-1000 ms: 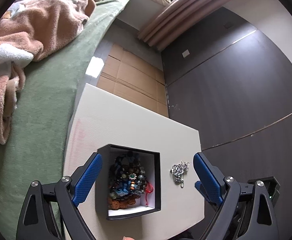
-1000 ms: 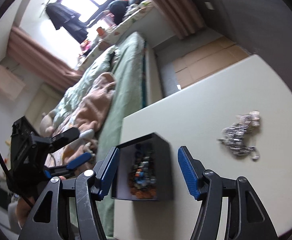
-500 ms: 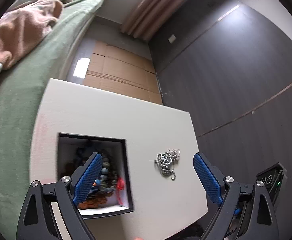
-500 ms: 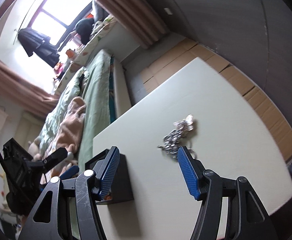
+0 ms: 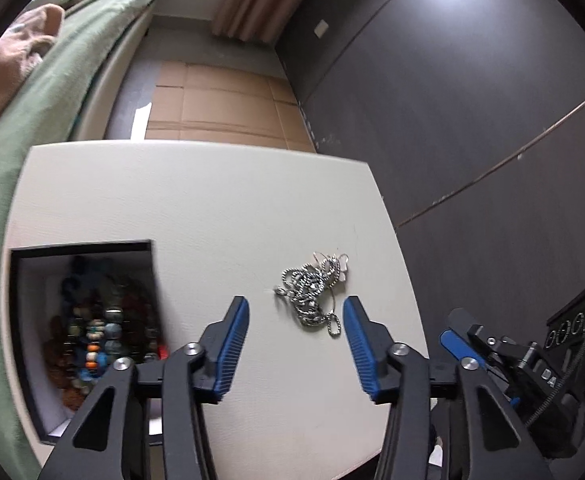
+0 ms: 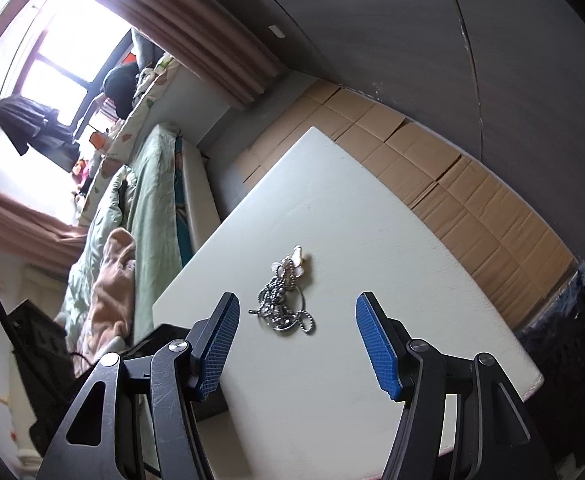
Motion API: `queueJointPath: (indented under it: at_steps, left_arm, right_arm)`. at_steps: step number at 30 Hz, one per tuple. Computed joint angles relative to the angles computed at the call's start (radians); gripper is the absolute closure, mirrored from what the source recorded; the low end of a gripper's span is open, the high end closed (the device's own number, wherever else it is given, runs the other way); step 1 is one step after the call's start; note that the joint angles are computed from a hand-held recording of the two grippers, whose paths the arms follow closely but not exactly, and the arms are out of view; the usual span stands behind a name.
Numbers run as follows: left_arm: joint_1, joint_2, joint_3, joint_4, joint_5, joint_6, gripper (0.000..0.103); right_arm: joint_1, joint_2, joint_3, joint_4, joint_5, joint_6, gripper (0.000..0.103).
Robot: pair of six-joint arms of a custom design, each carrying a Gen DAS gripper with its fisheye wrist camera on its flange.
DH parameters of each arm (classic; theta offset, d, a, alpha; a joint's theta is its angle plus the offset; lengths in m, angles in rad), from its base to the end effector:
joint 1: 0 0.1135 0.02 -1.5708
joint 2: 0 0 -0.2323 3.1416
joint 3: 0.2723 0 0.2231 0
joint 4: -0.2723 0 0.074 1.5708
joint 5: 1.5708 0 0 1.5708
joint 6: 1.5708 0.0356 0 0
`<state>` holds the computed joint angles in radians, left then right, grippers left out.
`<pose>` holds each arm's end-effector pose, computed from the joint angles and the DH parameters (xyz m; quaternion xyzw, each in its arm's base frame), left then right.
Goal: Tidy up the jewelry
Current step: 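Move both tools to the silver chain with the butterfly pendant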
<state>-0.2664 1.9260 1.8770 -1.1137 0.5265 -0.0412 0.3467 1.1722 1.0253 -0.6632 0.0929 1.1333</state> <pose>0.3425 -0.1120 0.2845 0.1586 0.9336 -0.2818 0.1543 0.2143 0.0739 0.2762 0.3714 0.8501 0.2182 0.3029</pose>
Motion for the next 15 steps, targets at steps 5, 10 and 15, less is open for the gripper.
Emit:
queueJointPath:
  at_steps: [5,10,15]
  left_arm:
    - [-0.072,0.047,0.015,0.022,-0.094,-0.019,0.067]
    - [-0.096,0.099,0.036,0.027,-0.163,-0.032,0.071]
    - [-0.109,0.144,0.058,0.050,-0.185,-0.061,0.071]
  right_arm:
    - [-0.027,-0.027,-0.029,0.004,-0.025,-0.015,0.041]
    - [-0.085,-0.070,-0.075,0.003,-0.074,-0.029,0.041]
    - [-0.133,-0.109,-0.114,0.009,-0.110,-0.036,0.041]
